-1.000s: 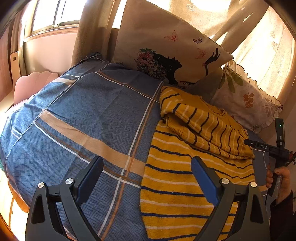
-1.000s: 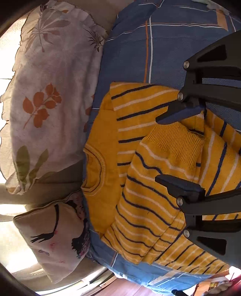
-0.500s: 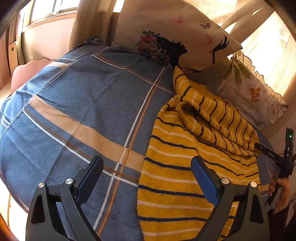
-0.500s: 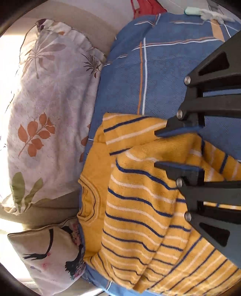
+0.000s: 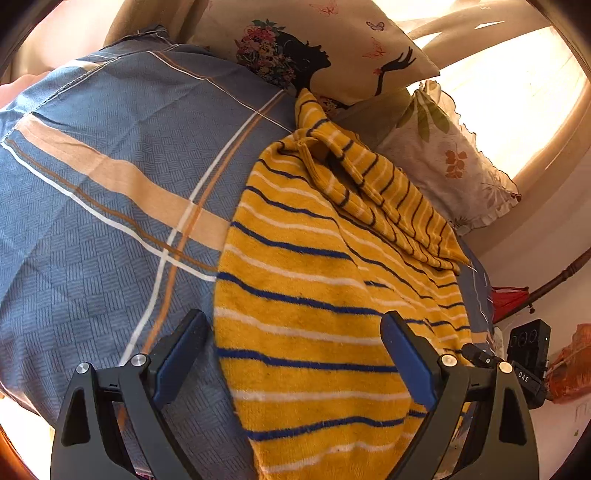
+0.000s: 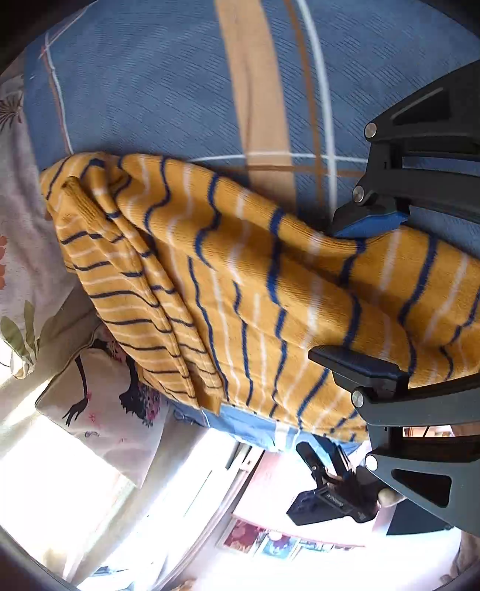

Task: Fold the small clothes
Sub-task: 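Grasp the sweater hem with the left tool while the right tool grasps the hem too, then lift the hem with both tools and fold it toward the collar, then release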

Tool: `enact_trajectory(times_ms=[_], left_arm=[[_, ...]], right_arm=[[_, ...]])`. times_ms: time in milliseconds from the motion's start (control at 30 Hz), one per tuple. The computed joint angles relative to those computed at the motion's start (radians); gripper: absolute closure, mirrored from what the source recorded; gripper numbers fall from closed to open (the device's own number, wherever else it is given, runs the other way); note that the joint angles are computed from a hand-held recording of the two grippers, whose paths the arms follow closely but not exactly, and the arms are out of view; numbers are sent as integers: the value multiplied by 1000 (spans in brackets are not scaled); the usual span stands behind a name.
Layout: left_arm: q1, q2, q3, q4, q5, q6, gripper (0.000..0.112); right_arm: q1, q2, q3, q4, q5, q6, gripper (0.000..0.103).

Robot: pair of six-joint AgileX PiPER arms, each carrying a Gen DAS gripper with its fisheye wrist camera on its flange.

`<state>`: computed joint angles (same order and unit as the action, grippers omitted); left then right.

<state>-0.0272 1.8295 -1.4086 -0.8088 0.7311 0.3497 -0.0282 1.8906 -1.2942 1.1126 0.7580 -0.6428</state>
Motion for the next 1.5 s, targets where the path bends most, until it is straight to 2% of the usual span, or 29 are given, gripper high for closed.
enact_trajectory(times_ms=[67, 167, 300, 333, 400, 433, 467, 500, 533, 567, 700, 800, 933, 967, 1167, 1300, 1400, 1500], left_arm=[[-3, -36, 70, -87, -4, 95, 18], [-21, -91, 163, -166, -21, 201, 18], [-37, -149, 250, -231, -26, 295, 19], [-41, -161, 266, -238, -31, 301, 24], [-50, -171, 275, -206, -39, 275, 46], [-54, -165, 265, -166, -37, 233, 73], [-57, -157, 252, -116, -38, 177, 100], [-48, -148, 242, -94, -31, 150, 104], [-24, -143, 235, -112, -5, 152, 104], [4, -147, 239, -144, 13, 160, 105], [84, -246, 261, -164, 53, 169, 105], [130, -352, 289, -185, 102, 199, 106], [148, -468, 354, -174, 122, 217, 109], [146, -477, 366, -161, 113, 211, 109], [141, -400, 354, -119, 71, 181, 109], [126, -377, 319, -102, 45, 163, 109], [129, -314, 218, -98, 67, 134, 109], [101, -215, 39, -50, 69, 55, 109]], right_arm=[[-12, -28, 86, 128, 6, -112, 44], [-44, -67, 213, 317, 70, -277, 44], [-41, -147, 363, 426, 113, -422, 44], [-33, -164, 396, 446, 123, -451, 44], [-8, -193, 450, 479, 122, -499, 44], [4, -200, 465, 481, 117, -510, 45], [25, -207, 481, 497, 98, -521, 52], [42, -212, 496, 513, 77, -527, 72], [60, -218, 506, 524, 41, -524, 83], [70, -222, 509, 532, 15, -514, 91], [27, -291, 537, 571, 56, -556, 92], [-38, -402, 575, 521, 122, -554, 95], [-138, -541, 646, 446, 189, -526, 96], [-147, -556, 663, 435, 181, -520, 96], [-152, -429, 666, 476, 189, -562, 96], [-138, -408, 604, 451, 189, -532, 96], [-132, -400, 529, 422, 193, -484, 96], [-101, -372, 393, 377, 163, -408, 96]])
